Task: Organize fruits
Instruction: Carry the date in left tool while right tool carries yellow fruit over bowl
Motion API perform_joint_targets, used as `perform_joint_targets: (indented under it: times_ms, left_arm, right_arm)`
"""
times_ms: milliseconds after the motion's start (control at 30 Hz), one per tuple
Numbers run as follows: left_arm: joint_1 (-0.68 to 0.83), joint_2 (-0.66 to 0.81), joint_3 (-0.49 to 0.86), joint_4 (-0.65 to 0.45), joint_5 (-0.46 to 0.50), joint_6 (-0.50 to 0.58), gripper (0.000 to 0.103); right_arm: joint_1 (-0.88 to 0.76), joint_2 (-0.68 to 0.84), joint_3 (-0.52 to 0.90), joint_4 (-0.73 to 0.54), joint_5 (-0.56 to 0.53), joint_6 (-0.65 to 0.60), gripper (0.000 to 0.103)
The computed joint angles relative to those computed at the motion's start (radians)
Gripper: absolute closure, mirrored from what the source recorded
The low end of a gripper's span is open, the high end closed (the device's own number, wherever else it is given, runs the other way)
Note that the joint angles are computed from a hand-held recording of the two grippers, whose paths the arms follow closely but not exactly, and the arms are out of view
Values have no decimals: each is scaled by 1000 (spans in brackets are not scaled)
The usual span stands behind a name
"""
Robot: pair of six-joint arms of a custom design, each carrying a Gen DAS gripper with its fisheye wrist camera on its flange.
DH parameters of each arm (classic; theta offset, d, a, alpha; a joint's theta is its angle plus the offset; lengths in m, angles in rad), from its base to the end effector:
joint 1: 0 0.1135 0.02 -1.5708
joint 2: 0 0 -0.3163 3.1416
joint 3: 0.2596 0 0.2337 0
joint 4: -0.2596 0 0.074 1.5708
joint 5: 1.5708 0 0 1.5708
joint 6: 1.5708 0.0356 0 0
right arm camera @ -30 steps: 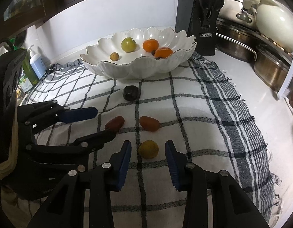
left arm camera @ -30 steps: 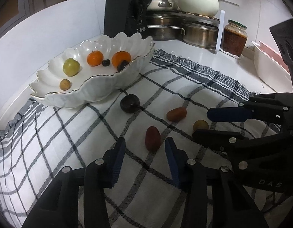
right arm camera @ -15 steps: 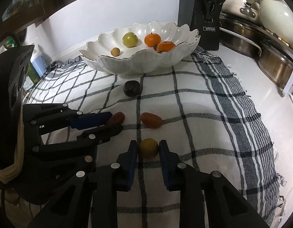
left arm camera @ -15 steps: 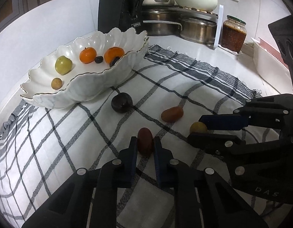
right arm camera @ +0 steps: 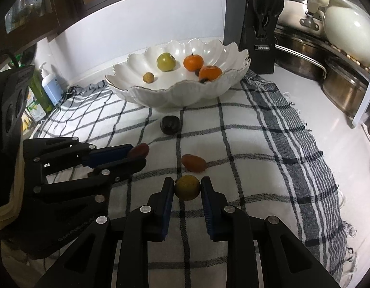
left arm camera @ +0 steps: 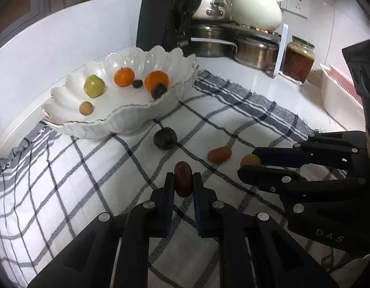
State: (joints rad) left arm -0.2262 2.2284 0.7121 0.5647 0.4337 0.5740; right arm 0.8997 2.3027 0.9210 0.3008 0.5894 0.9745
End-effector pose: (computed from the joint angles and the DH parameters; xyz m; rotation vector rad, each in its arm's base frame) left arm 0.3350 -0.0925 0.0550 1.1063 2.1755 -0.3935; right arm 0.2527 0.2865 0.0468 0.2704 2.3796 0.0518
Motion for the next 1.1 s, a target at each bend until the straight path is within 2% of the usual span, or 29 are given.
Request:
perform_joint_targets:
  times_ms: [500,1100]
  left_arm:
    - [58,-133,-56,52,64,-72,87]
    - [110,-223,-60,108,92,-165,87]
  right_arm:
    - [25,-85,0,-17,105,-47,78]
    - [13,-161,14,36,225,-189,78]
